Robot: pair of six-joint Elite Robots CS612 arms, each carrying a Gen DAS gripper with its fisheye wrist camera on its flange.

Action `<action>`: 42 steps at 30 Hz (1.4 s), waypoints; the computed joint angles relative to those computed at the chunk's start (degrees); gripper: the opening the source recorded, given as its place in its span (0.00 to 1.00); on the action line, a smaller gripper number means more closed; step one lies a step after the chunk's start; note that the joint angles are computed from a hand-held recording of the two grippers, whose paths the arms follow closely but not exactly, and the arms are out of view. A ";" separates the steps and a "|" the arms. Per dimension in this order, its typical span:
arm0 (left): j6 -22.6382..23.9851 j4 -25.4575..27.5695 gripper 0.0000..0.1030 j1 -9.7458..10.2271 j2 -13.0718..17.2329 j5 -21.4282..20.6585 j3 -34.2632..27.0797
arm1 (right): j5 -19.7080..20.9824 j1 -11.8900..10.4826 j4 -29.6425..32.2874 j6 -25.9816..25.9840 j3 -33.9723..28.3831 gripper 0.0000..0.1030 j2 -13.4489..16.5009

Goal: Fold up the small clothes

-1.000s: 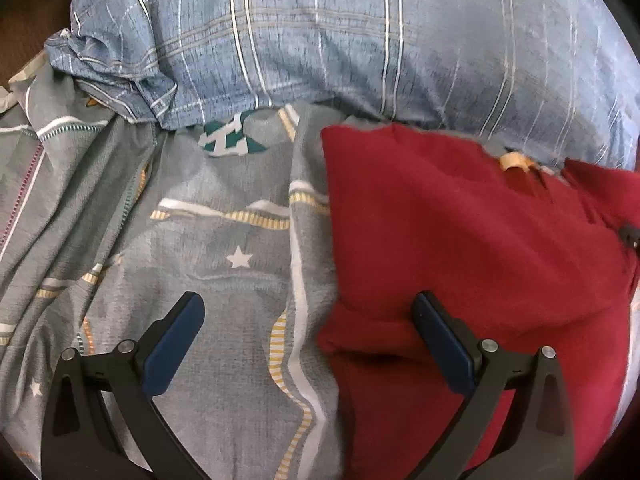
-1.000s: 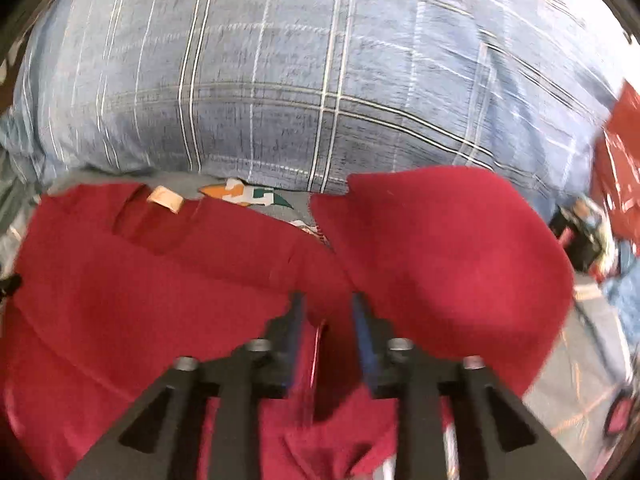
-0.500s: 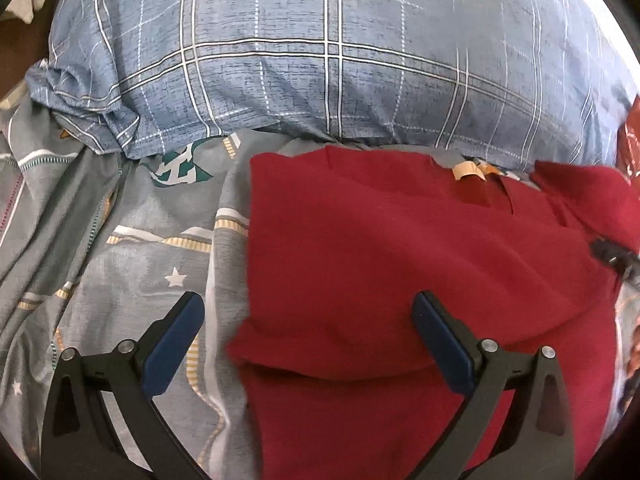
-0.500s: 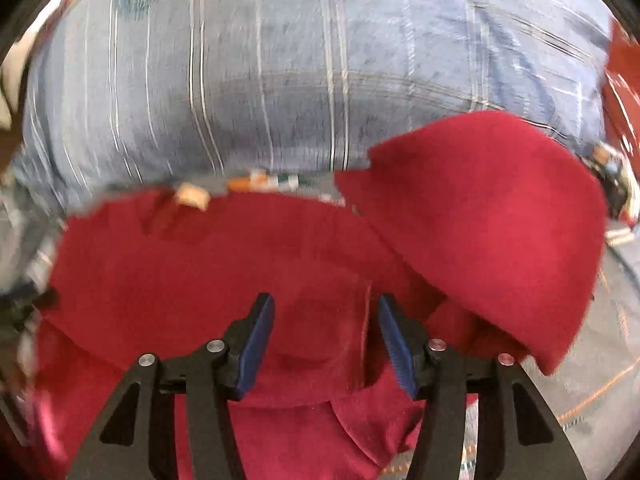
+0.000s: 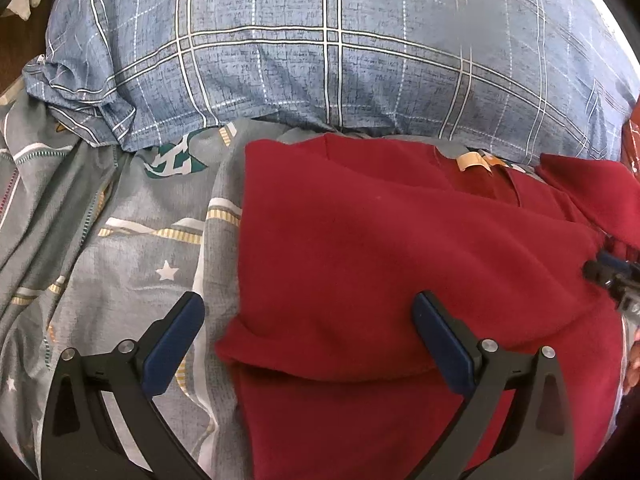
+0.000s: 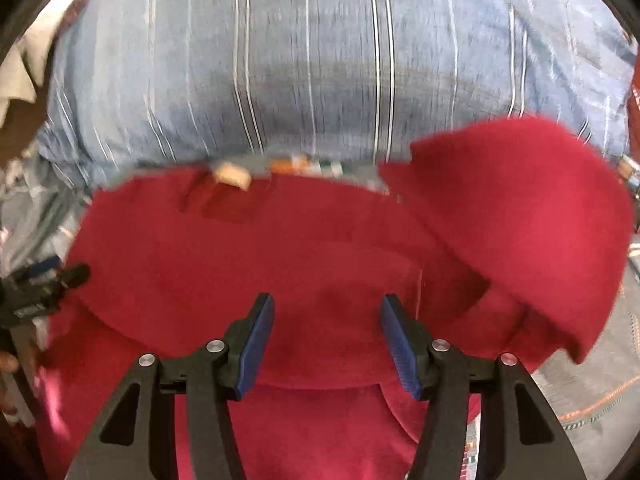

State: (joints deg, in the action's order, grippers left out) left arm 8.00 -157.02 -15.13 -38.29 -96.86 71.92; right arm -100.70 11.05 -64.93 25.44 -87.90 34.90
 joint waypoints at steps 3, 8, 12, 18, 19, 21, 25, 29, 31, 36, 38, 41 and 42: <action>0.11 -0.26 1.00 -0.05 -0.08 0.14 0.18 | -1.39 0.44 -0.15 -0.92 0.06 0.55 0.00; -0.48 -1.35 1.00 0.11 -0.41 -0.84 0.52 | 1.03 -0.04 -2.28 1.15 -1.56 0.55 0.63; -1.10 -2.50 1.00 0.28 -0.49 -1.89 0.63 | -0.15 0.29 -3.89 1.06 -1.91 0.56 0.59; -1.20 -1.85 1.00 0.45 -0.29 -3.84 0.27 | -0.33 0.15 -2.46 1.44 -1.67 0.58 0.40; -0.93 -1.55 1.00 0.38 -0.21 -3.43 0.18 | -0.44 0.09 -1.76 1.70 -1.51 0.59 0.35; -0.61 -0.48 1.00 0.20 0.07 -2.37 -0.12 | -0.09 -0.10 -0.71 1.63 -1.21 0.58 0.30; -0.64 1.07 1.00 0.19 0.28 -2.10 -0.44 | 1.37 -0.60 -1.52 1.59 -2.04 0.58 0.59; -0.35 0.66 1.00 0.22 0.08 -2.36 -0.16 | -4.34 -0.50 -2.23 1.76 -3.47 0.59 0.69; -0.40 1.14 1.00 0.26 0.11 -2.48 -0.30 | -7.03 -0.72 -1.21 2.11 -3.94 0.59 0.65; -0.64 1.80 1.00 0.36 0.21 -2.96 -0.62 | -8.61 -2.29 -2.17 5.49 -7.12 0.59 1.55; -0.67 1.90 1.00 0.36 0.29 -2.94 -0.70 | -7.52 -2.63 -3.16 4.14 -7.33 0.58 1.59; -0.65 1.96 1.00 0.34 0.34 -2.92 -0.66 | -5.54 -2.76 -4.22 1.01 -5.20 0.58 0.84; -0.56 1.96 1.00 0.34 0.34 -2.93 -0.63 | -5.33 -2.72 -4.44 -0.26 -3.86 0.58 0.37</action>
